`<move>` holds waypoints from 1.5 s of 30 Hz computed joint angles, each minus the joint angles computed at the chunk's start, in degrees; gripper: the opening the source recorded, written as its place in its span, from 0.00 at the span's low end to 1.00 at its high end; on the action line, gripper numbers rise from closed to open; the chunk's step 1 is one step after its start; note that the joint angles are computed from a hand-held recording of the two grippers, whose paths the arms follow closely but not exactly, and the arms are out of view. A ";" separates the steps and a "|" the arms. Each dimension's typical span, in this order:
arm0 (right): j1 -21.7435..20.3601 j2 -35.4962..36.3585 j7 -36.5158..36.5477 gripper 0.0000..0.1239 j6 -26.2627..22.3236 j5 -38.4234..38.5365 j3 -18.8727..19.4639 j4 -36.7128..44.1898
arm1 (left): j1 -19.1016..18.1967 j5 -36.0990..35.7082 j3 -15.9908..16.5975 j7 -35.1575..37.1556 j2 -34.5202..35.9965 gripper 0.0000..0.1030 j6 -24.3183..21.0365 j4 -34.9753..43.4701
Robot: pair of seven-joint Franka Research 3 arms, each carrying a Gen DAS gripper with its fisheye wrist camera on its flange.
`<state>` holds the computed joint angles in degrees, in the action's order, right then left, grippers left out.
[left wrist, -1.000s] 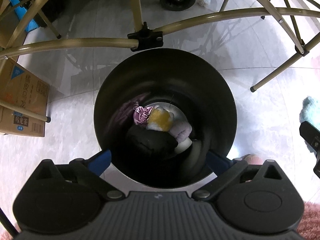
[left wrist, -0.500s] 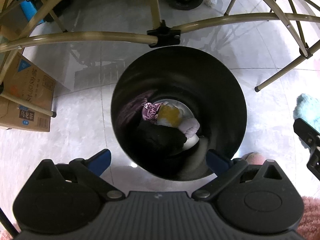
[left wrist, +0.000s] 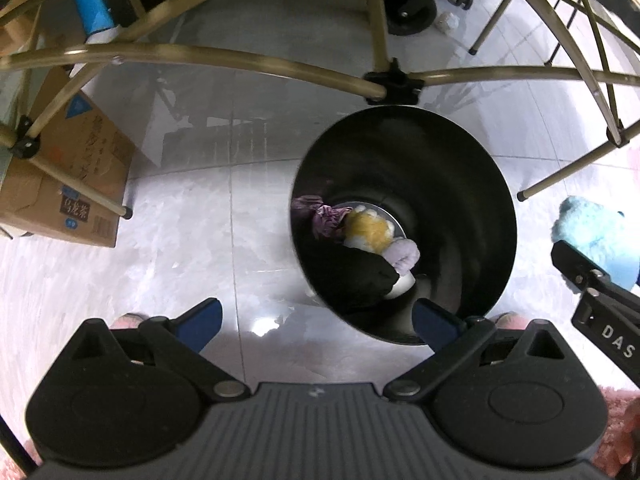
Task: Collect trash
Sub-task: 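Move the right gripper with the blue plush over the bin opening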
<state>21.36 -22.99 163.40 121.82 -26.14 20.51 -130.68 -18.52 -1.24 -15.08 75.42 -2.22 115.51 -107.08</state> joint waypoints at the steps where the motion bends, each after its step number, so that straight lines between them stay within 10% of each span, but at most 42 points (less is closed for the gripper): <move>1: 0.01 0.49 -0.14 0.59 0.28 -0.04 0.01 0.31 | 0.19 -0.31 0.20 0.15 -0.35 1.00 0.07 -0.29; 45: 8.08 17.78 0.50 0.59 5.69 0.47 -6.10 11.72 | 6.01 -3.40 4.56 -0.05 -7.55 1.00 -1.23 -6.66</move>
<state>29.45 -5.22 163.89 127.51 -25.67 14.42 -118.97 -12.51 -4.64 -10.52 75.36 -9.77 114.29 -113.74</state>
